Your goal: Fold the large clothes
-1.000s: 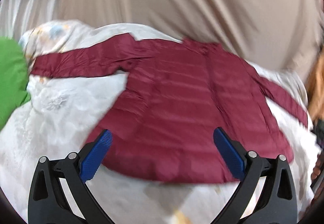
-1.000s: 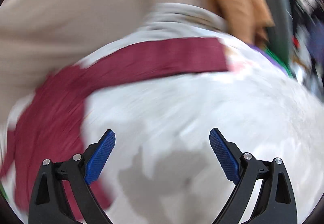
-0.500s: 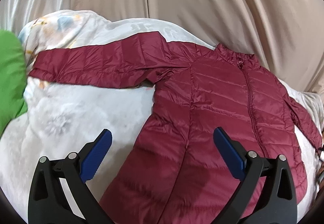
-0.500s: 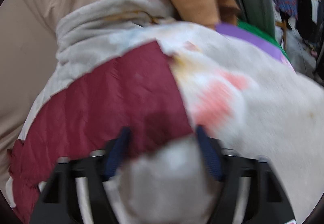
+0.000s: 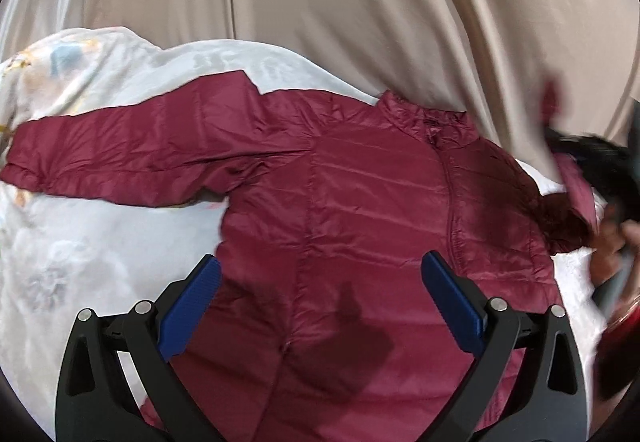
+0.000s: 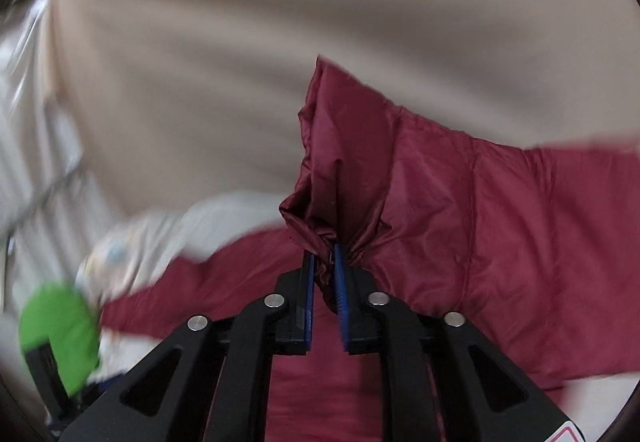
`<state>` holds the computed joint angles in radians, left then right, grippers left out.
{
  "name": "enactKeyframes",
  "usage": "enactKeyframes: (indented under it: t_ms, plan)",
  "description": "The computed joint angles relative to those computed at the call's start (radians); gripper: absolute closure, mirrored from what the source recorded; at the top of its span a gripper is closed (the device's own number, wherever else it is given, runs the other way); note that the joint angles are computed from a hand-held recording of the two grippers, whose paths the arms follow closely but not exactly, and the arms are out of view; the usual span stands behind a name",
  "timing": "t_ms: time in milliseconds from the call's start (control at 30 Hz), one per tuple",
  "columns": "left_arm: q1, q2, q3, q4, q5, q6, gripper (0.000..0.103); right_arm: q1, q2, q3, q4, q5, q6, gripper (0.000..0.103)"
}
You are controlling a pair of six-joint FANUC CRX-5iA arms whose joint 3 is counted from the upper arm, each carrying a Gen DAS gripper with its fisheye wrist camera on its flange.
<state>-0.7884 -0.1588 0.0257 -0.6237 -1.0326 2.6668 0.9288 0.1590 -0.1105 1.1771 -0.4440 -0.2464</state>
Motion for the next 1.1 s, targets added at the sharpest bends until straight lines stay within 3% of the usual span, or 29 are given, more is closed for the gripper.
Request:
enactKeyframes:
  t_ms: [133, 200, 267, 300, 367, 433, 533, 567, 633, 667, 700, 733, 867, 1000, 1100]
  plan:
    - [0.106, 0.001, -0.037, 0.166, 0.14, -0.124, 0.005, 0.108, 0.249, 0.344, -0.45, -0.128, 0.436, 0.076]
    - [0.166, 0.008, -0.061, 0.275, 0.203, -0.205, 0.005, 0.132, 0.279, 0.409, -0.57, -0.164, 0.555, 0.076]
    - [0.239, 0.016, -0.098, 0.41, 0.276, -0.301, 0.005, 0.143, 0.226, 0.319, -0.5, -0.127, 0.503, 0.071]
    - [0.267, 0.02, -0.117, 0.466, 0.308, -0.343, 0.005, 0.142, 0.163, 0.219, -0.398, -0.104, 0.418, 0.054]
    - [0.323, 0.05, -0.137, 0.587, 0.345, -0.438, 0.005, 0.132, 0.054, 0.048, -0.19, -0.103, 0.221, 0.038]
    - [0.363, 0.089, -0.146, 0.689, 0.366, -0.497, 0.005, 0.141, -0.044, -0.082, -0.081, -0.183, 0.102, 0.035]
    - [0.393, 0.145, -0.159, 0.839, 0.409, -0.592, 0.008, 0.172, -0.182, -0.225, -0.119, -0.4, 0.035, 0.034]
    - [0.395, 0.17, -0.15, 0.88, 0.418, -0.634, 0.018, 0.174, -0.21, -0.254, -0.139, -0.434, 0.002, 0.033]
    - [0.393, 0.208, -0.132, 0.933, 0.439, -0.701, 0.049, 0.159, -0.291, -0.335, -0.193, -0.462, -0.123, 0.032]
    - [0.393, 0.223, -0.132, 0.979, 0.458, -0.752, 0.083, 0.141, -0.338, -0.386, -0.206, -0.436, -0.212, 0.032]
    - [0.394, 0.229, -0.138, 1.024, 0.476, -0.795, 0.1, 0.127, -0.37, -0.43, -0.201, -0.405, -0.276, 0.032]
    - [0.394, 0.227, -0.132, 1.026, 0.493, -0.794, 0.1, 0.112, -0.392, -0.459, -0.192, -0.377, -0.326, 0.032]
    - [0.392, 0.169, -0.083, 0.786, 0.532, -0.617, 0.101, 0.087, -0.404, -0.492, -0.134, -0.288, -0.379, 0.035]
    - [0.399, 0.167, -0.05, 0.671, 0.438, -0.553, 0.101, 0.05, -0.367, -0.486, -0.156, -0.124, -0.318, 0.035]
    - [0.403, 0.189, -0.053, 0.65, 0.4, -0.524, 0.101, 0.023, -0.309, -0.448, -0.205, -0.069, -0.275, 0.035]
